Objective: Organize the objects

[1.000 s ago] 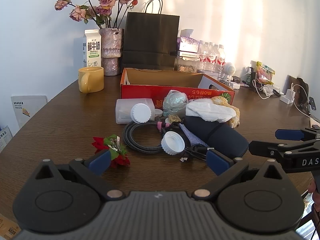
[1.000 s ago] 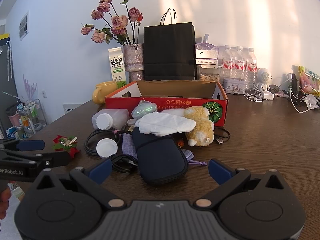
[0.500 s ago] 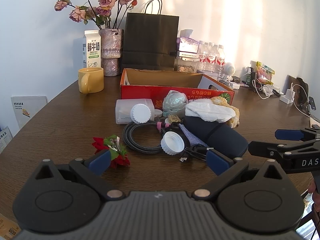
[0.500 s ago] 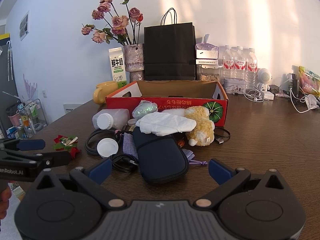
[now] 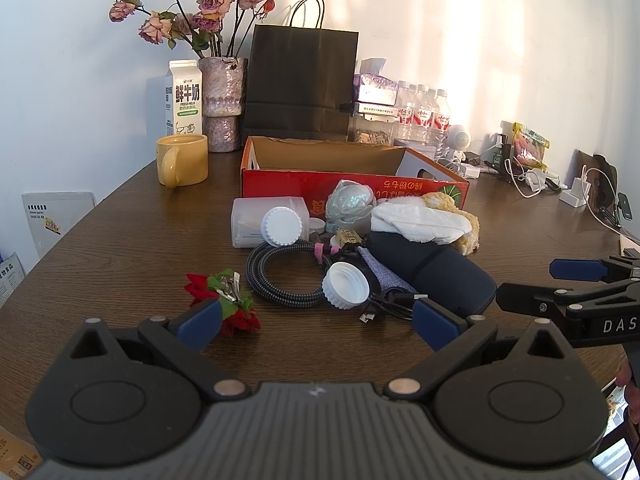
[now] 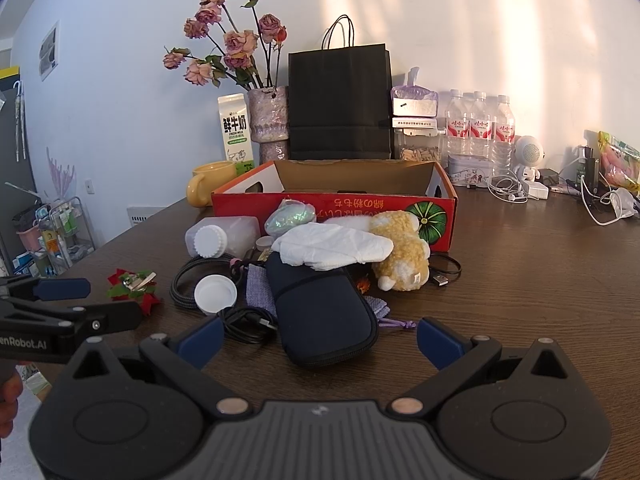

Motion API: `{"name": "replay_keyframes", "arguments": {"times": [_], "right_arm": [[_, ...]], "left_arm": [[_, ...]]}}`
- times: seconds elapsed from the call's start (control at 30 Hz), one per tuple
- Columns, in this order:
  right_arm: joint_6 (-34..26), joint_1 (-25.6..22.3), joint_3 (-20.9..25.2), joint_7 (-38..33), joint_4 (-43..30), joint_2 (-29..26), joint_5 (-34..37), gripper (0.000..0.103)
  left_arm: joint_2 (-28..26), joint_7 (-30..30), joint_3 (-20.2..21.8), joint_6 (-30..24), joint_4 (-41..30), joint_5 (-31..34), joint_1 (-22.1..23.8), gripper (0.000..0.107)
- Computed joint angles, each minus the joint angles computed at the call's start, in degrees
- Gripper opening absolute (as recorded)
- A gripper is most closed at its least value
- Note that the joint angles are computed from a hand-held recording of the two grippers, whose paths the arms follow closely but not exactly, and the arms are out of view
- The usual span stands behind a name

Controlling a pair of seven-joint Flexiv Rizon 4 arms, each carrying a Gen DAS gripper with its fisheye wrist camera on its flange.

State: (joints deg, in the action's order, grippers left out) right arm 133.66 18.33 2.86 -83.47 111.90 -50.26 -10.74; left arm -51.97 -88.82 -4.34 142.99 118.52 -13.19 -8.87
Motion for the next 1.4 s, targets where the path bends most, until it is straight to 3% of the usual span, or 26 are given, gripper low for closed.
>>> {"name": "replay_keyframes", "arguments": {"times": [0.77, 1.4], "right_arm": [[-0.4, 0.36, 0.01, -0.31, 0.2, -0.04, 0.22, 0.103], [-5.46, 0.95, -0.73, 0.03, -4.39, -2.0, -0.73, 0.103]], "left_arm": [[0.05, -0.08, 0.06, -0.04, 0.02, 0.13, -0.01, 0.103], [-0.41, -0.57, 0.86, -1.31, -0.9, -2.16, 1.04, 0.103]]}}
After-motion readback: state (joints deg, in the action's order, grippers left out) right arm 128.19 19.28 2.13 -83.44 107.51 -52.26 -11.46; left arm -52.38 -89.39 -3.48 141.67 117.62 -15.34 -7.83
